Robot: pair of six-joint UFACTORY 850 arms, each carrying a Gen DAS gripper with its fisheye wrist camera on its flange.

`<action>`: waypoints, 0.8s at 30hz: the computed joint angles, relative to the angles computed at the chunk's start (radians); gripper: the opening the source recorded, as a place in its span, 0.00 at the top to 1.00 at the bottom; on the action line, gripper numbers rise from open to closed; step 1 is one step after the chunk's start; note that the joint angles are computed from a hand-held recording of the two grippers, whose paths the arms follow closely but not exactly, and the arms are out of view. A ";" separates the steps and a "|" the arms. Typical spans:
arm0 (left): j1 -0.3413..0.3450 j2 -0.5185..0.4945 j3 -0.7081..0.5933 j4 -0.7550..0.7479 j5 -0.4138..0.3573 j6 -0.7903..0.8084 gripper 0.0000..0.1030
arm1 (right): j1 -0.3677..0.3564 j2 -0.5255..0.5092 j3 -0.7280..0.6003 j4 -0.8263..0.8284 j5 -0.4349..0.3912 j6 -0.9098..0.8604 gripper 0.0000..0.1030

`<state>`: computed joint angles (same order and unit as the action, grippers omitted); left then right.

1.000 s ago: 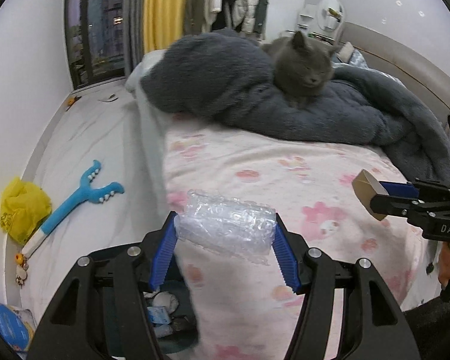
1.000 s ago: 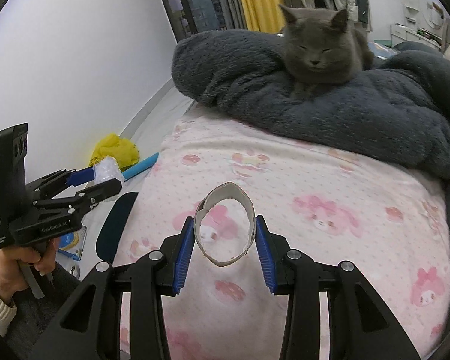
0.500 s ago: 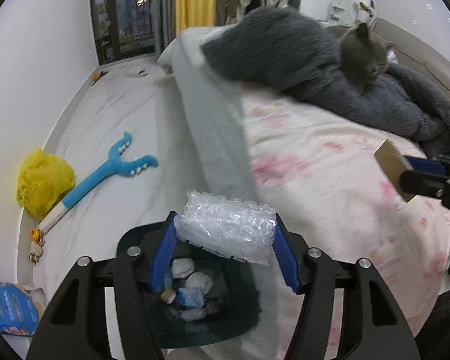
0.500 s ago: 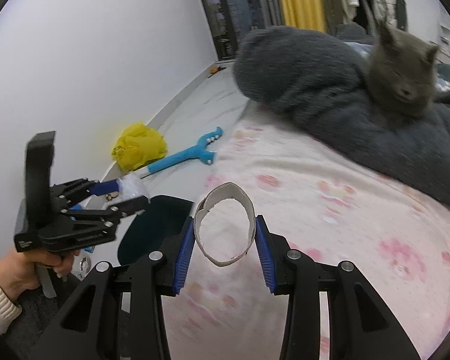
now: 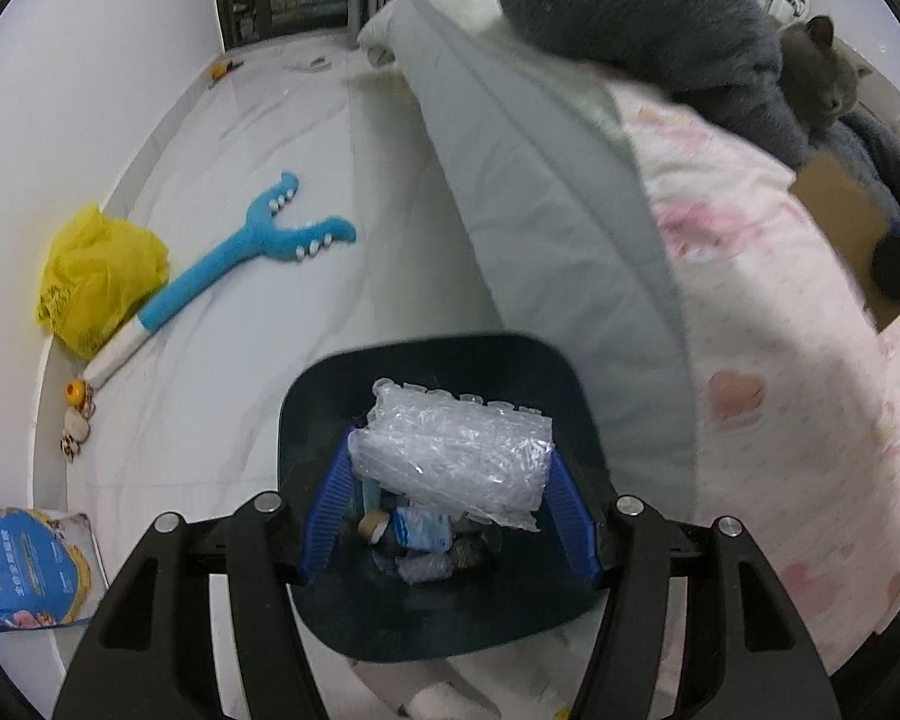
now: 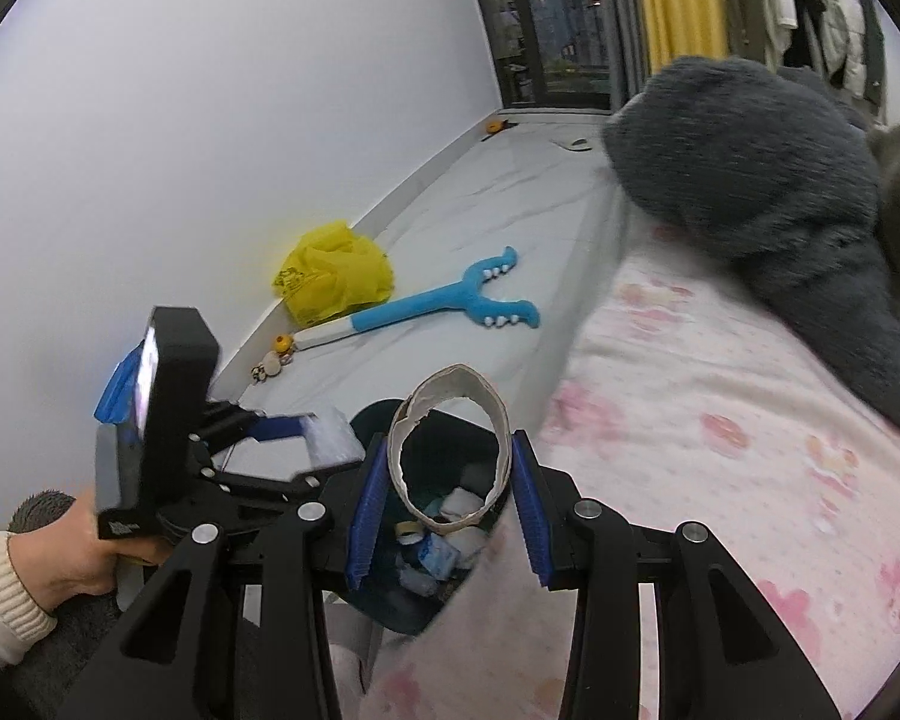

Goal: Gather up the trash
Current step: 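Carry the bubble wrap and cardboard ring over the teal bin with both grippers, then open the left gripper above the teal bin to drop the bubble wrap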

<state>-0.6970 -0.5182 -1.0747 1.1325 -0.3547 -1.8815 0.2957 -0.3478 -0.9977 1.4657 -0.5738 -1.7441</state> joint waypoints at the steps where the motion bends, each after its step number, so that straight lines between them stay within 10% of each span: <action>1: 0.004 -0.004 0.002 -0.033 0.007 0.033 0.38 | 0.008 -0.005 -0.006 -0.003 0.001 0.004 0.60; 15: 0.038 -0.029 0.048 -0.368 0.107 0.372 0.30 | 0.086 -0.060 -0.056 -0.042 0.022 0.062 0.60; 24: 0.035 0.034 0.128 -0.101 0.126 0.084 0.24 | 0.132 -0.115 -0.101 -0.121 0.060 0.149 0.60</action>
<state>-0.6616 -0.4840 -0.9471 1.0314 -0.2285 -1.7971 0.4275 -0.4629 -1.0985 1.3450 -0.5139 -1.5951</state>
